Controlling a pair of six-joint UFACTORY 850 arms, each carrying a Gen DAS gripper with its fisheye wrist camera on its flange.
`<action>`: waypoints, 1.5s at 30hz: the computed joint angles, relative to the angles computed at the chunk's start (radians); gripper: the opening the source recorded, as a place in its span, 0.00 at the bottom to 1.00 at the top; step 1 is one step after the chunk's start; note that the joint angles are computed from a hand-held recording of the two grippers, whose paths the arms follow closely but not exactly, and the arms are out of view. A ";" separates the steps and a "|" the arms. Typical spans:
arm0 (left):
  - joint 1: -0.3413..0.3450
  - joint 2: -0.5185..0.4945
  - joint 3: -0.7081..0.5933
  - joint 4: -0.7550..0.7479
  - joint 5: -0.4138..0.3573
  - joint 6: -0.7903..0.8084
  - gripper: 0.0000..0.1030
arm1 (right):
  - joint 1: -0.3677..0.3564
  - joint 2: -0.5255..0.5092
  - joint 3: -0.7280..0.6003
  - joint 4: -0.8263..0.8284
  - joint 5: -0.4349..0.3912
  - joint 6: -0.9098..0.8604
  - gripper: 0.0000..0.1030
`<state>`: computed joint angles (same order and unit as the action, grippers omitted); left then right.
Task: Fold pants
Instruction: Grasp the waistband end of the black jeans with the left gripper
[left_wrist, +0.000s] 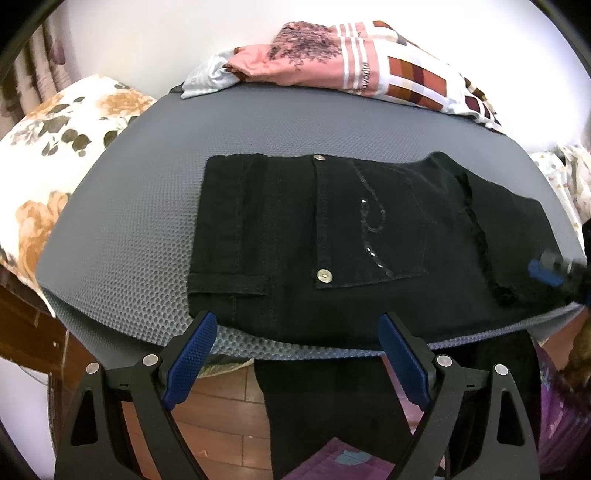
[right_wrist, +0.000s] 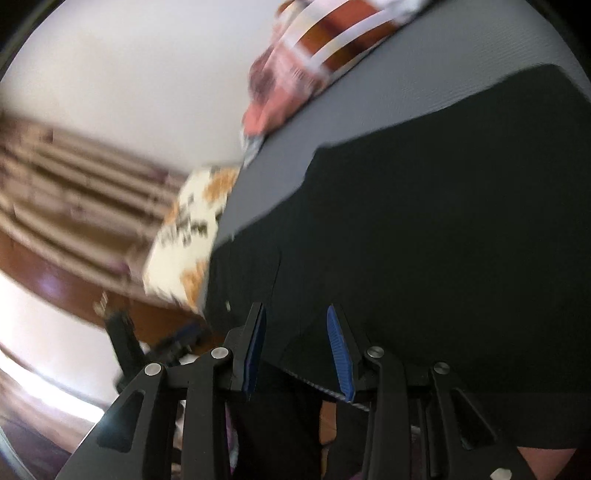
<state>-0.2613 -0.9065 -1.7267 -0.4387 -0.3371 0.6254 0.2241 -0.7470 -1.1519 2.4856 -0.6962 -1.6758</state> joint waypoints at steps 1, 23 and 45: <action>0.005 -0.002 -0.005 -0.014 -0.004 -0.001 0.86 | 0.018 -0.012 -0.036 -0.028 0.064 -0.008 0.33; 0.222 -0.311 -0.422 -0.563 -0.632 -0.087 0.85 | 0.074 -0.037 -0.074 -0.024 0.178 -0.126 0.43; 0.251 -0.551 -0.763 -0.760 -0.893 0.014 0.84 | 0.076 -0.033 -0.072 -0.013 0.163 -0.123 0.53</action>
